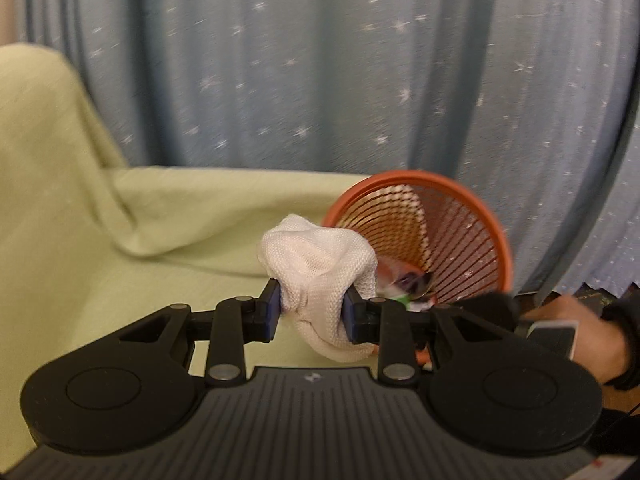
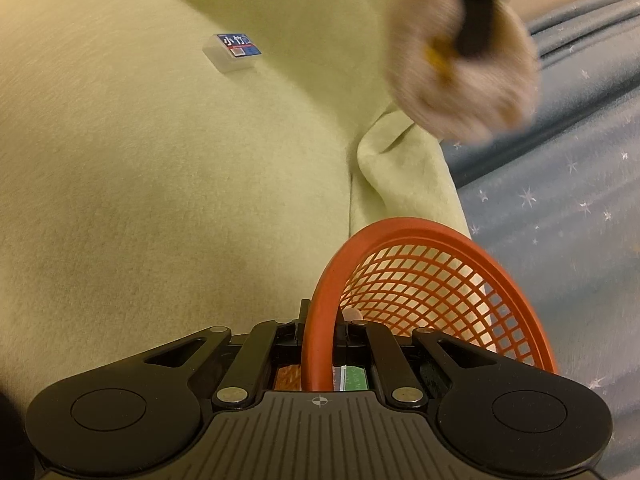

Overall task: Organize objects
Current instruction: 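Carry the mesh ball over the wastebasket and open the left tool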

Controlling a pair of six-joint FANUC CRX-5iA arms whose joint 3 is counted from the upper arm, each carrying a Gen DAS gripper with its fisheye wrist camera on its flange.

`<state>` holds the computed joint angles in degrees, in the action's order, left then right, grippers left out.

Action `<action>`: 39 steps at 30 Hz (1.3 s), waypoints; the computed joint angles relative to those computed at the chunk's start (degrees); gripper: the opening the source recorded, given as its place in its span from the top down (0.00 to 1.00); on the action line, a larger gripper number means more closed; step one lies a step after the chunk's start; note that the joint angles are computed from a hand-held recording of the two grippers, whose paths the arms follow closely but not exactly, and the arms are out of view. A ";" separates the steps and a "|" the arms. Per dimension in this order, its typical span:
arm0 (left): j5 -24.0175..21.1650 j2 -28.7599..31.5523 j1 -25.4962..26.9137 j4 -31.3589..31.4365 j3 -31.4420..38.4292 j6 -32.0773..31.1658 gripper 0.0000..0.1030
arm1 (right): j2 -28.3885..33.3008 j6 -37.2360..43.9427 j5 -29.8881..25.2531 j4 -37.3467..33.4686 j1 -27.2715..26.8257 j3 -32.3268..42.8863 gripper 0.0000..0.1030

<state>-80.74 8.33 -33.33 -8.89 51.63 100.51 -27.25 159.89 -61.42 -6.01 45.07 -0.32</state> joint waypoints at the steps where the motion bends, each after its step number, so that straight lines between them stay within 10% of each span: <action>1: 0.14 1.02 -0.03 0.60 1.16 -0.45 0.75 | -0.07 0.00 0.00 -0.01 0.02 -0.08 0.98; 25: -5.82 22.62 -0.25 10.90 27.11 -2.60 0.62 | -1.36 -1.51 0.74 1.05 1.36 -1.86 0.98; 39: -7.02 19.06 -0.56 5.13 23.74 -2.19 0.61 | -1.46 -2.44 0.57 1.30 1.60 -1.78 0.98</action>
